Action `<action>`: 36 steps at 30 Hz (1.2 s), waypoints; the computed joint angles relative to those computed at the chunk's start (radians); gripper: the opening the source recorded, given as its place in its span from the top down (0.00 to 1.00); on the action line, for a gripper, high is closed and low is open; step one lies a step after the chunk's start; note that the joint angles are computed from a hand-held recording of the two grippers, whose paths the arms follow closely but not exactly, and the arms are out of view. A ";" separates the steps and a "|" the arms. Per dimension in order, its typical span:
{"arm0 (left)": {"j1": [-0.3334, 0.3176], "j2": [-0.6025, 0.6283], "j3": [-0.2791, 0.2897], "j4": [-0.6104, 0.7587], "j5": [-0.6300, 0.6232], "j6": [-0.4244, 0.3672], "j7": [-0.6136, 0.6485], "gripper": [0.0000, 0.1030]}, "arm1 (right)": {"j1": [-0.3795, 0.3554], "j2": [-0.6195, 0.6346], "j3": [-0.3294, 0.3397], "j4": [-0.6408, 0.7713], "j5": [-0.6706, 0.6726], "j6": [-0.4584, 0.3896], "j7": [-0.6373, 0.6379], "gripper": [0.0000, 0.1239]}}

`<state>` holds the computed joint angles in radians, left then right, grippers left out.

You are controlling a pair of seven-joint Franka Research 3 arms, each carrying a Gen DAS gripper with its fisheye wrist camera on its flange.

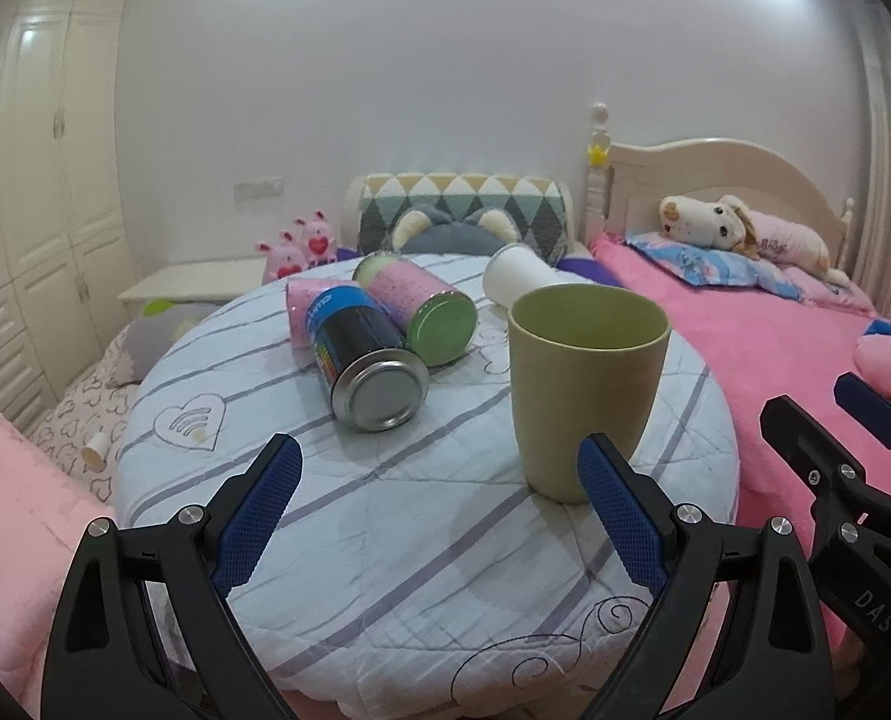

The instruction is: Flip cup upright

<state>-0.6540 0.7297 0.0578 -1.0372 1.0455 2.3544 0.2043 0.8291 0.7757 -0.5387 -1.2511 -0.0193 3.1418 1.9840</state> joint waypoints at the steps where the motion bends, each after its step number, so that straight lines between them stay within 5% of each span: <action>1: -0.001 0.000 0.004 -0.003 0.008 0.007 -0.006 0.08 | -0.002 -0.001 0.005 -0.008 0.004 0.013 0.002 0.35; 4: -0.012 -0.004 0.026 -0.029 0.068 0.049 -0.036 0.08 | -0.024 -0.006 0.044 -0.021 0.028 0.055 -0.024 0.35; 6: -0.016 0.005 0.029 -0.020 0.087 0.044 -0.039 0.08 | -0.074 -0.010 0.128 -0.016 0.054 0.073 -0.101 0.35; 36: -0.020 0.006 0.031 -0.030 0.130 0.073 -0.079 0.08 | -0.026 0.013 0.095 -0.027 0.273 0.099 -0.269 0.35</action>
<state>-0.6736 0.7359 0.0888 -1.0667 1.1751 2.4276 0.1254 0.8029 0.7889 -0.4439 -1.2780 0.2533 3.2405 1.7152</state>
